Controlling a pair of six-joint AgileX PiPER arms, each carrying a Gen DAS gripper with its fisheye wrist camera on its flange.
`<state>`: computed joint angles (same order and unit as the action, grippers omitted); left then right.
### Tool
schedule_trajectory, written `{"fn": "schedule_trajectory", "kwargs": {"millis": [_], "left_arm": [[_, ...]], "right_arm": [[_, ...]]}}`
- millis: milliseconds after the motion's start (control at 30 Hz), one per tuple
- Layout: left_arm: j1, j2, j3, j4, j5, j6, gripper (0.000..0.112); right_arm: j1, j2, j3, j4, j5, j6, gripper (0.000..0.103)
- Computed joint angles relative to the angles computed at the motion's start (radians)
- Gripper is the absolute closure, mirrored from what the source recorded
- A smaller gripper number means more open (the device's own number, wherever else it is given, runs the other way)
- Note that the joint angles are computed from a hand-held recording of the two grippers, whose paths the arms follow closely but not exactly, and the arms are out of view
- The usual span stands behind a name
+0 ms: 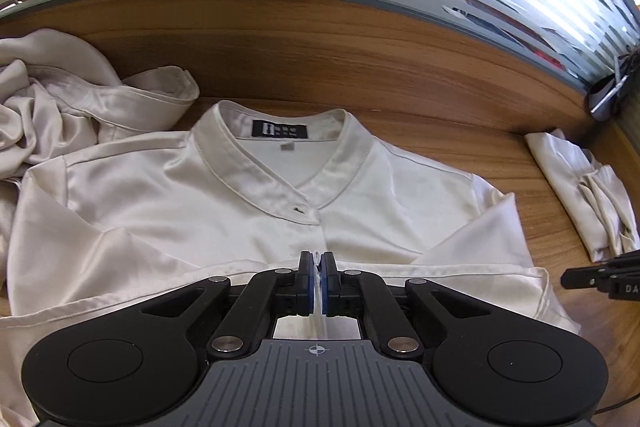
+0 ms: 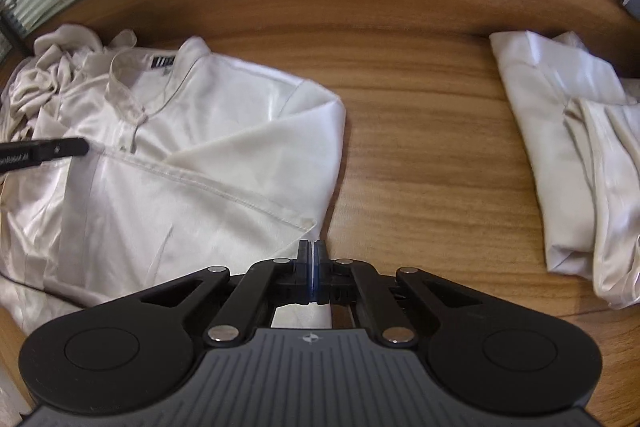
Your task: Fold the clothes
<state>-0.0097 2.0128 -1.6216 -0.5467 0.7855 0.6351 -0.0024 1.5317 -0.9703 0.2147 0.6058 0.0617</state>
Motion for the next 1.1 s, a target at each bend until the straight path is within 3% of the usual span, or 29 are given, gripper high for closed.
{"fn": "schedule_trajectory", "kwargs": {"millis": [200,300,400,567,700,900,1100], "left_arm": [[-0.018,0.080,-0.109,0.100,0.050,-0.081,0.105],[-0.006,0.091,-0.139,0.104,0.072,-0.087,0.096],[0.021,0.056,-0.131,0.088,0.076,-0.070,0.081],[0.095,-0.036,-0.107,0.096,0.140,-0.045,0.076],[0.171,-0.123,-0.075,0.104,0.203,-0.015,0.065],[0.282,-0.283,0.114,0.125,0.187,0.073,0.054],[0.390,-0.370,0.287,0.145,0.145,0.167,0.051]], "right_arm": [[0.016,0.013,-0.053,-0.026,0.020,-0.008,0.101],[0.024,0.004,-0.072,-0.027,0.034,-0.029,0.098],[0.026,-0.039,-0.072,0.005,0.056,-0.082,0.087],[0.031,-0.129,-0.081,0.055,0.142,-0.149,0.087],[0.065,-0.201,-0.089,0.038,0.227,-0.130,0.082],[0.219,-0.271,-0.058,-0.092,0.262,0.076,0.074],[0.462,-0.271,0.008,-0.278,0.207,0.477,0.068]]}}
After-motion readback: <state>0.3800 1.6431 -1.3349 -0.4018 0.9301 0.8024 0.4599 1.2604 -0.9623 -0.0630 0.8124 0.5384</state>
